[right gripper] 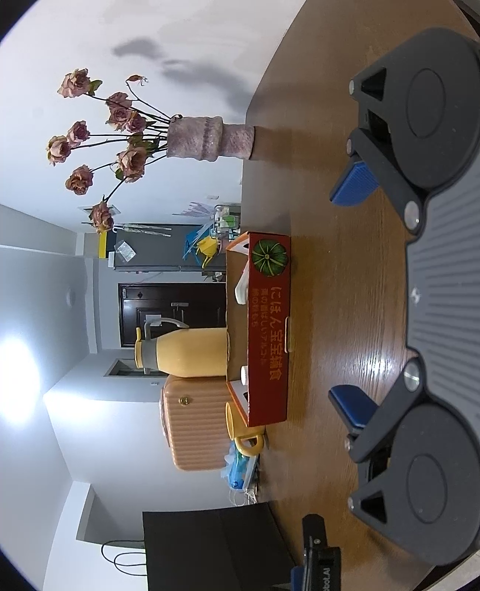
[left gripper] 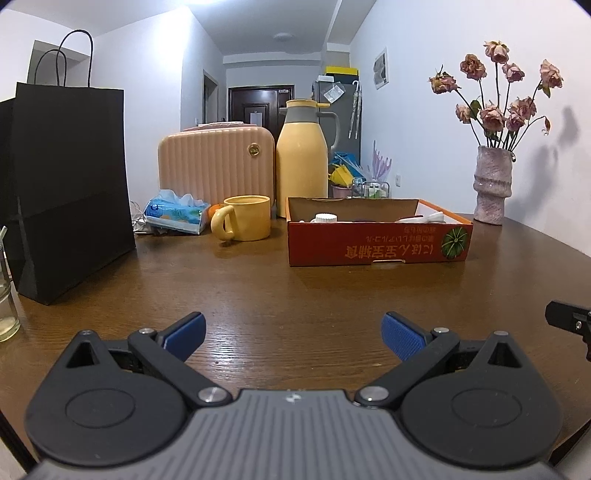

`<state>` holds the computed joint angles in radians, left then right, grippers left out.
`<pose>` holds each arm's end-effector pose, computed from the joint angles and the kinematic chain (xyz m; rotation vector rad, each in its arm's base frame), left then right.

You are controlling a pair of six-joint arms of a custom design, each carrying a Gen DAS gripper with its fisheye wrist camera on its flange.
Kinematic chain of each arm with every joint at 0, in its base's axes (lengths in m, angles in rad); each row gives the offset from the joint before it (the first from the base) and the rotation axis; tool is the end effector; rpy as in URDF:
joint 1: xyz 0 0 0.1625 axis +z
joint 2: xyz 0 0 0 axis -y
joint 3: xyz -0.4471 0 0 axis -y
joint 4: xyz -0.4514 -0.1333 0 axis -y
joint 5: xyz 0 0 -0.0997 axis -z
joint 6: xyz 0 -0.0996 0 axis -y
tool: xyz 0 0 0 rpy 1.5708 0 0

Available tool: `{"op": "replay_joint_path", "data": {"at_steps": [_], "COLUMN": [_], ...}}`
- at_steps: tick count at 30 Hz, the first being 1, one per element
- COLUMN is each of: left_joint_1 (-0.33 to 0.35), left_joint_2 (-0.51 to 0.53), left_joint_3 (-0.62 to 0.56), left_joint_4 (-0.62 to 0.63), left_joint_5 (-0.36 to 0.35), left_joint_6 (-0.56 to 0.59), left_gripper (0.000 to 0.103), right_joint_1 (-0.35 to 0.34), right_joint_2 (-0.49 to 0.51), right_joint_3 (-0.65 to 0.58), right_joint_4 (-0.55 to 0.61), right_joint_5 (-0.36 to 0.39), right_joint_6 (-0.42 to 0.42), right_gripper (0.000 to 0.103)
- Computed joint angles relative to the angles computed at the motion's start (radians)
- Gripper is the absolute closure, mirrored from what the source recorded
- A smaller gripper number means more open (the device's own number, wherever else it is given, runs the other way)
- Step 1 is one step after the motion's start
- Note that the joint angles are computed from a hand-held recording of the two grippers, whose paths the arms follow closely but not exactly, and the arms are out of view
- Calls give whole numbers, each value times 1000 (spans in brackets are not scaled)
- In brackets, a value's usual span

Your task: Organize rigid objects

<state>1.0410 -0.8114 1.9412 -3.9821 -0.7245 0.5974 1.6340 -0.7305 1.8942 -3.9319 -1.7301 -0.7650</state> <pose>-0.1199 -0.6161 0.1553 0.4746 1.9426 -1.3840 0.1577 -0.6310 0.1033 0.7884 -2.0964 1.3714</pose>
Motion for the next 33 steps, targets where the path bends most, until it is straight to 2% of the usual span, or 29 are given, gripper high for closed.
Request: {"op": "replay_joint_path", "data": {"at_steps": [33], "left_joint_1": [-12], "left_joint_2": [0], "left_joint_3": [12], "left_joint_4": [-65], "left_joint_5": [-6], "left_joint_6": [29], "left_gripper": [0], "right_joint_1": [6], "right_joint_2": [-6], "right_joint_3": [18], "right_joint_4": [-29], "right_joint_5": [18], "right_joint_6": [-6], "right_gripper": [0]}}
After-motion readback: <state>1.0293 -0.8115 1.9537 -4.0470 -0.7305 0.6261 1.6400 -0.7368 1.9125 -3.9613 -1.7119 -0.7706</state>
